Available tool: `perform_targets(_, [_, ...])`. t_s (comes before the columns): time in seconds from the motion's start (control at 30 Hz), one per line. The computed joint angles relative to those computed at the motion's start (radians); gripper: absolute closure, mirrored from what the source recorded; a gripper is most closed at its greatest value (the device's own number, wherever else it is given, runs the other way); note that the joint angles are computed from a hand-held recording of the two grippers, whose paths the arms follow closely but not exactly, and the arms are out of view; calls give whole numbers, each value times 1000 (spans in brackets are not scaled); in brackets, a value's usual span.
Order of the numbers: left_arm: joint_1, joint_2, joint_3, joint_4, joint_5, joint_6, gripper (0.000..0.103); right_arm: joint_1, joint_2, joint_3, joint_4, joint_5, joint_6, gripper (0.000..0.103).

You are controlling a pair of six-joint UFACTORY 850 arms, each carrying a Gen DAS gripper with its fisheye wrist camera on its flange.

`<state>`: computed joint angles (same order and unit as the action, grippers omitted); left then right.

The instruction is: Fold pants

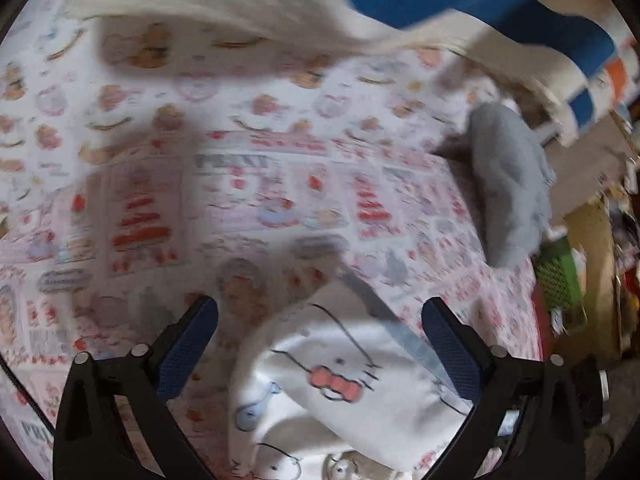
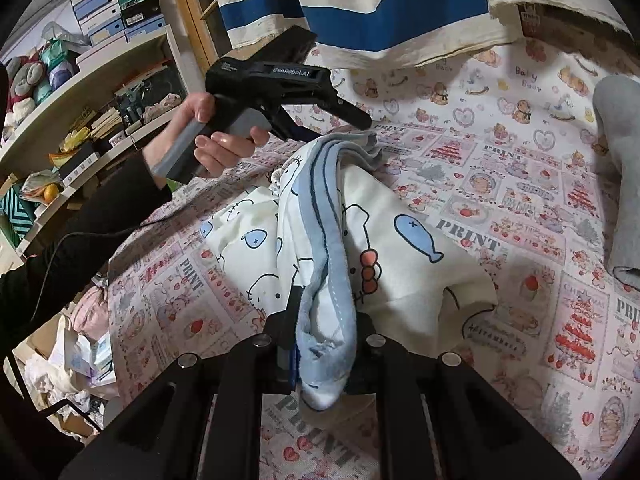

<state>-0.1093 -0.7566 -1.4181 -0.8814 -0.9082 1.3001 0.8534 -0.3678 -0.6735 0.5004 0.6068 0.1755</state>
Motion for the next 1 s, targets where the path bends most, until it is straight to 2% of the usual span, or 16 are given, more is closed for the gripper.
perform_targets(0.03, [1,-3,-3,5,-19,-1,26,0,0,0,0,0,0,90])
perform_targets(0.1, [-14,20,31,39,35,0,82,0,0,-1,-1,-2,1,90])
perform_targets(0.13, [-23,28,45,53,69,15,94,-1,0,-1,-3,-2,4,90])
perform_targets(0.2, [-25,72,106,7,128,118,97,-1,0,-1,0,-2,5,90])
perform_targets(0.27, [-3,129,174,-129,149,286,97,0,1,-1,3,0,9,90])
perform_targets(0.33, [35,173,218,-253,95,398,97,2,1,1,13,3,5,90])
perform_targets(0.5, [139,292,336,-400,-55,644,97,11,3,2,69,13,-29,90])
perform_targets(0.6, [197,341,393,-384,-119,737,97,22,9,8,120,21,-58,90])
perform_targets(0.67, [230,374,444,-372,-133,800,97,30,16,13,162,29,-85,90])
perform_targets(0.8, [280,376,494,-317,-146,842,97,57,31,22,262,46,-159,90])
perform_targets(0.9, [293,385,536,-306,-105,889,96,66,42,28,303,41,-180,90])
perform_targets(1.0, [301,376,542,-271,-86,882,94,76,52,31,346,30,-209,79])
